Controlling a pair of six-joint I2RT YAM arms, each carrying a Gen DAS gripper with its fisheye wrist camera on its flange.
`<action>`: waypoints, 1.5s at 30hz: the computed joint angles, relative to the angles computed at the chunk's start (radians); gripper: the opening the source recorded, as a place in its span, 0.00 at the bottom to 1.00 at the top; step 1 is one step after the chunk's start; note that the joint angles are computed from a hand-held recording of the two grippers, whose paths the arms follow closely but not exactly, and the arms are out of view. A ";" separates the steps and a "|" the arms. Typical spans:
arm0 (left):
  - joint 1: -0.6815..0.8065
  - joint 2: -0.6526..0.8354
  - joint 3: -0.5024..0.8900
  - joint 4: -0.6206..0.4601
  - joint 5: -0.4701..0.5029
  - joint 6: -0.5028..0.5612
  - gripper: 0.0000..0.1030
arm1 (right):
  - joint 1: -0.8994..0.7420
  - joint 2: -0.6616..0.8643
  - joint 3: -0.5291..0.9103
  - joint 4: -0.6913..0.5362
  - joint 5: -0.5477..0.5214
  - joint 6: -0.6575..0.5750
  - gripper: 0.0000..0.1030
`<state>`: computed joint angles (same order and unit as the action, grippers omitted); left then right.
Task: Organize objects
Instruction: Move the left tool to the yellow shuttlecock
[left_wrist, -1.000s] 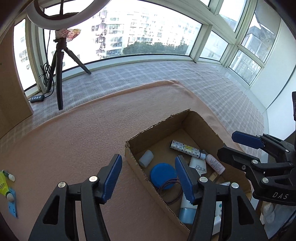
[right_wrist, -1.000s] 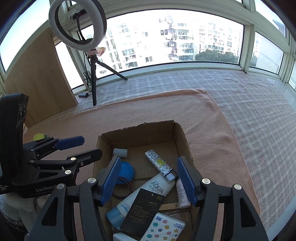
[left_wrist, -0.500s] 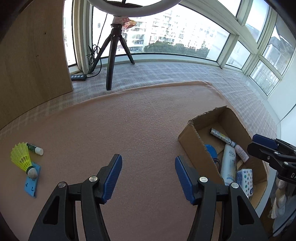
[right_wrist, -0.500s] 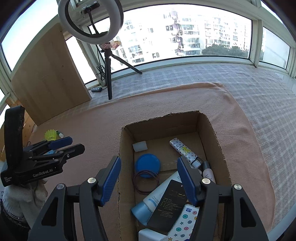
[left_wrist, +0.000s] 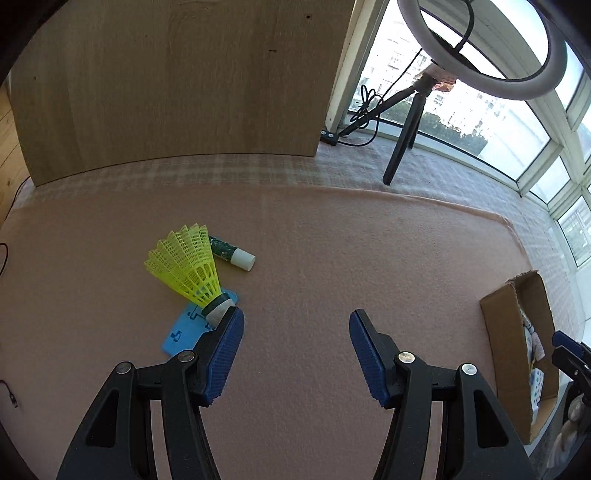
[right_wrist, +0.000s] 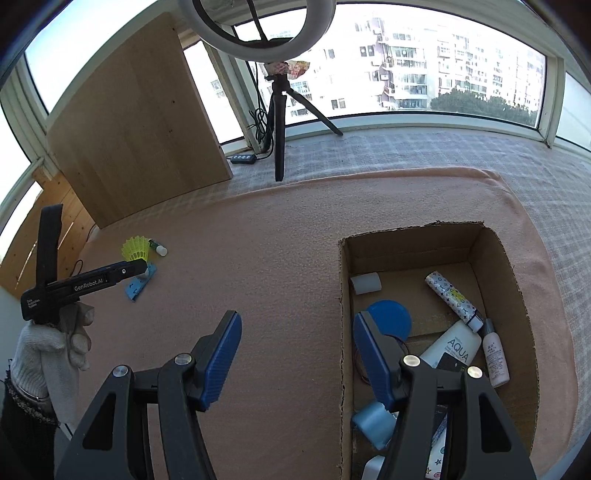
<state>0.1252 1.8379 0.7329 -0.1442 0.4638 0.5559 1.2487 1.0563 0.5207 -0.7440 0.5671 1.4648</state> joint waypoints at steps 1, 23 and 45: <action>0.024 0.028 0.039 -0.009 -0.003 0.005 0.61 | -0.002 0.022 0.007 0.017 -0.005 -0.005 0.57; 0.127 0.568 0.788 -0.409 0.056 -0.089 0.61 | 0.037 0.218 0.076 0.055 -0.063 0.072 0.57; -0.035 0.295 0.346 -0.343 0.117 0.154 0.54 | 0.030 0.248 0.076 0.106 -0.088 0.043 0.57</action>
